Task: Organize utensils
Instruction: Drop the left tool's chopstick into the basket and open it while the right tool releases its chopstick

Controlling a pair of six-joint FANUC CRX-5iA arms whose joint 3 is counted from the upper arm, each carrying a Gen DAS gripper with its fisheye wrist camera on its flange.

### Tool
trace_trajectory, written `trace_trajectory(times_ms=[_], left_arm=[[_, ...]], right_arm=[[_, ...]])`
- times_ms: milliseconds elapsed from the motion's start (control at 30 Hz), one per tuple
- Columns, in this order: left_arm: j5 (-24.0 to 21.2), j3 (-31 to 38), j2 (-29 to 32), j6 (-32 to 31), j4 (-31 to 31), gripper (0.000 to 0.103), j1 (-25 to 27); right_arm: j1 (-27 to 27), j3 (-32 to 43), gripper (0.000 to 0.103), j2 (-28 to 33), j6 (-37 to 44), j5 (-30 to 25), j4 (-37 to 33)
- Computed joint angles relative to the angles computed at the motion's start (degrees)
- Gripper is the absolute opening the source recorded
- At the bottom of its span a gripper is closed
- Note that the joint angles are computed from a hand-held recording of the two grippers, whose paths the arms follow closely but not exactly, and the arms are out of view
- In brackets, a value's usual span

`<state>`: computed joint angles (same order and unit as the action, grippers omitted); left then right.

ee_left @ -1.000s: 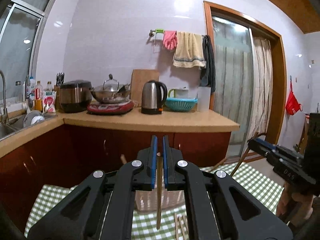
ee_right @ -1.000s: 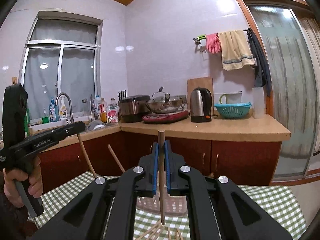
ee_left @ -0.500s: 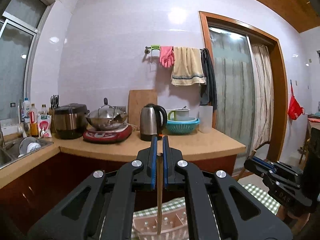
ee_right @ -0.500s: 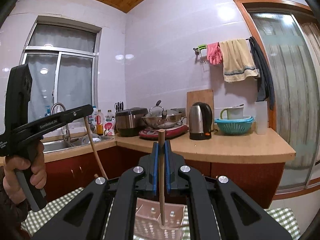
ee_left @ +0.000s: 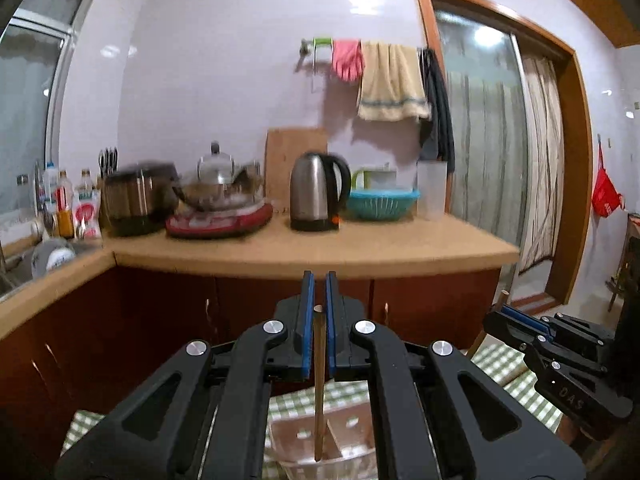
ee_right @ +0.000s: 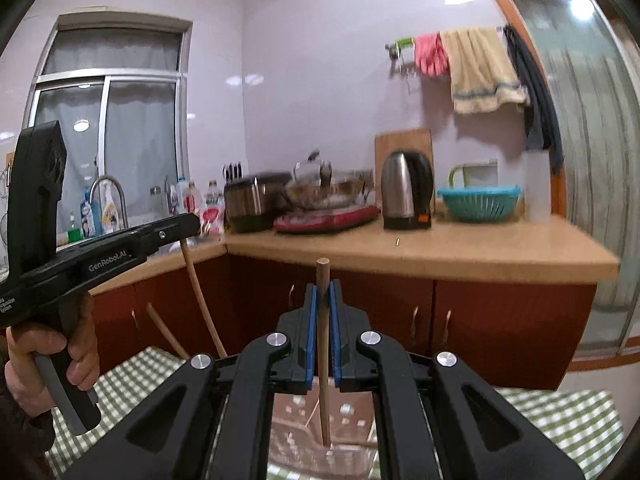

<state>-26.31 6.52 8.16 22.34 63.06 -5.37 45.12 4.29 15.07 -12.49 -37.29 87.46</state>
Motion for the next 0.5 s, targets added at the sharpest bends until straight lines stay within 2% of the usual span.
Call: trace_trajectory(times_ms=[100,200,267,300,333,367,400,500], left_arm=[[-2.6,0.4,0.7,3.2,-3.0,0.006,1.1],[-2.9,-0.8,0.4,3.7,-3.9,0.009,1.5],[-3.2,-1.1,0.1,4.5,-4.8,0.018,1.8],[-3.0,-1.6,-0.3,4.9,-5.0,0.028,1.9],[-2.9,-2.2,-0.6,4.9,-4.4,0.037,2.0],[-2.7,-2.7,-0.9,4.6,-3.6,0.041,2.1],[-2.1,-3.7,-1.5,3.9,-2.3,0.049,2.1],[-0.7,-5.3,-3.0,3.2,-1.0,0.058,2.1]], right_arm=[[0.4,0.0,0.007,0.5,1.0,-0.2,-2.6],[0.8,-0.3,0.007,0.3,0.9,-0.6,-3.5],[1.2,-0.2,0.012,0.3,1.5,-1.4,-3.9],[1.3,-0.2,0.016,0.2,1.4,-1.7,-3.8],[1.3,-0.4,0.026,0.1,1.0,-1.8,-3.4],[1.3,-0.5,0.032,-0.1,0.5,-2.0,-3.0],[1.5,-0.5,0.033,-0.2,0.3,-2.4,-2.6],[2.1,-0.8,0.035,-0.8,0.4,-3.8,-2.2]])
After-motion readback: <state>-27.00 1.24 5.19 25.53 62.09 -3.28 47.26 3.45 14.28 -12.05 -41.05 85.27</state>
